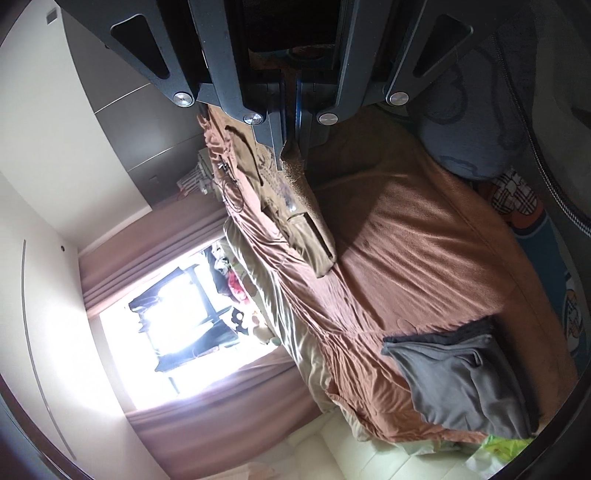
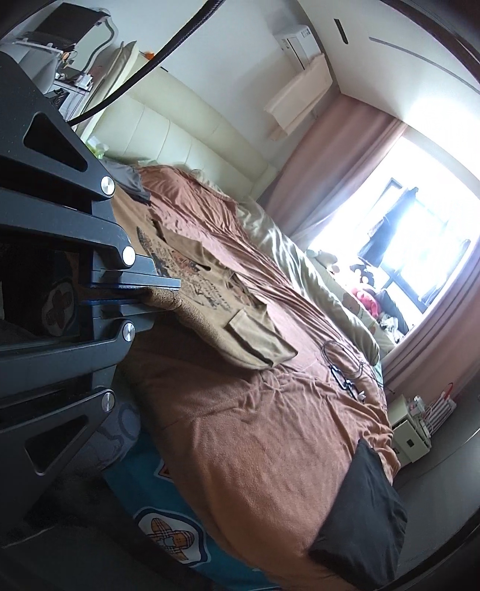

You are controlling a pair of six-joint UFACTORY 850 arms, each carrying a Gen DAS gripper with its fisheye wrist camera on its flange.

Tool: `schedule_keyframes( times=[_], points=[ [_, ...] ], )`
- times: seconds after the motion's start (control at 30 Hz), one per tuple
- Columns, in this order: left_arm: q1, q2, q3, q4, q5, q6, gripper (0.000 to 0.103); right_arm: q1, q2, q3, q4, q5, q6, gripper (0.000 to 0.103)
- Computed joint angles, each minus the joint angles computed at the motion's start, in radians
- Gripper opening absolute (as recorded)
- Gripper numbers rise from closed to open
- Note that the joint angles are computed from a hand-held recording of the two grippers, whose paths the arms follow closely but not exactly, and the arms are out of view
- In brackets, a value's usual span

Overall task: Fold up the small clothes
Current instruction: 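Lift the hem with both tools and fold it over toward the collar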

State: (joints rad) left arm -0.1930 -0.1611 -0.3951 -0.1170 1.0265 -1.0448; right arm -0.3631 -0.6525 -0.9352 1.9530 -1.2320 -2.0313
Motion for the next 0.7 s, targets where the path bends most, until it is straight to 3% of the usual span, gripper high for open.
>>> schedule_keyframes(
  times=[0.43,0.7],
  points=[
    [-0.046,0.184,0.096,-0.082,0.045,0.098,0.003,-0.035,0.026,0.04,-0.019,-0.113,-0.05,0.0],
    [0.002,0.075,0.03,-0.012,0.033,0.067,0.003,0.013,-0.046,-0.042,0.031,-0.025,-0.045,0.0]
  ],
)
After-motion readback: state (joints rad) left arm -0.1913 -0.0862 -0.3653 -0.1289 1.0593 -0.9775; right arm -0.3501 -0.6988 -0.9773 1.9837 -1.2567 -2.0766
